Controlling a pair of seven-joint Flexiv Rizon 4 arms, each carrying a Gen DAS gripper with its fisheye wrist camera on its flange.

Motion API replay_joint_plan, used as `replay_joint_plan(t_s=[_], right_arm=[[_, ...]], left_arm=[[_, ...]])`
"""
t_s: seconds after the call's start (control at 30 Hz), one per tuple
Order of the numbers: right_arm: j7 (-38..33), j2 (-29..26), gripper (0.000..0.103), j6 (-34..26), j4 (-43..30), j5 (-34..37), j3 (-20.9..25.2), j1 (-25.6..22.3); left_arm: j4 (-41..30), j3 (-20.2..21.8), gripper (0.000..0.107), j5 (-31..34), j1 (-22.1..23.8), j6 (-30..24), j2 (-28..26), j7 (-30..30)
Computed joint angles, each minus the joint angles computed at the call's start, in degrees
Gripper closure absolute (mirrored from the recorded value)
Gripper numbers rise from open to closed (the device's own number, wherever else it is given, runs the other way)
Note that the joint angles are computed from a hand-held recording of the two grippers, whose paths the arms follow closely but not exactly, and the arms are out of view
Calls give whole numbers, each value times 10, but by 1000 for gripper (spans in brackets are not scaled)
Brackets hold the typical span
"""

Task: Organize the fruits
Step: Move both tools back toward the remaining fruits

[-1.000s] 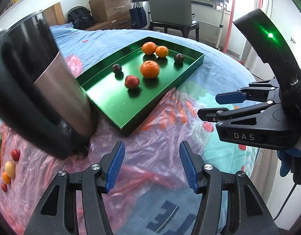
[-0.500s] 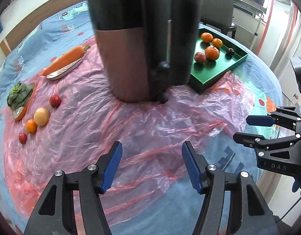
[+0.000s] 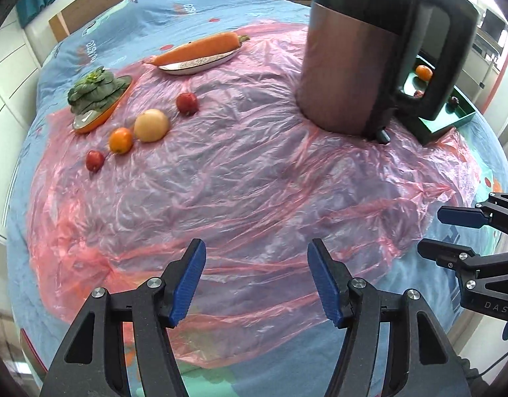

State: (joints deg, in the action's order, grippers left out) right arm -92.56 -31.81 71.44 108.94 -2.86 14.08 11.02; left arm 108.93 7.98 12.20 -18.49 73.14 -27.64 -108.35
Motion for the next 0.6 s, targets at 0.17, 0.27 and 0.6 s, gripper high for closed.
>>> replay_joint_plan(t_s=[0.17, 0.27, 0.6], right_arm=[[1, -13, 26, -7, -19, -4, 7, 16], [0, -23, 26, -10, -32, -8, 9, 27], [4, -93, 26, -10, -131, -30, 12, 66]], left_arm=[[6, 27, 49, 19, 1, -15, 1, -25], [15, 32, 49, 24, 15, -5, 2, -35], [40, 43, 49, -7, 78, 73, -10, -30]])
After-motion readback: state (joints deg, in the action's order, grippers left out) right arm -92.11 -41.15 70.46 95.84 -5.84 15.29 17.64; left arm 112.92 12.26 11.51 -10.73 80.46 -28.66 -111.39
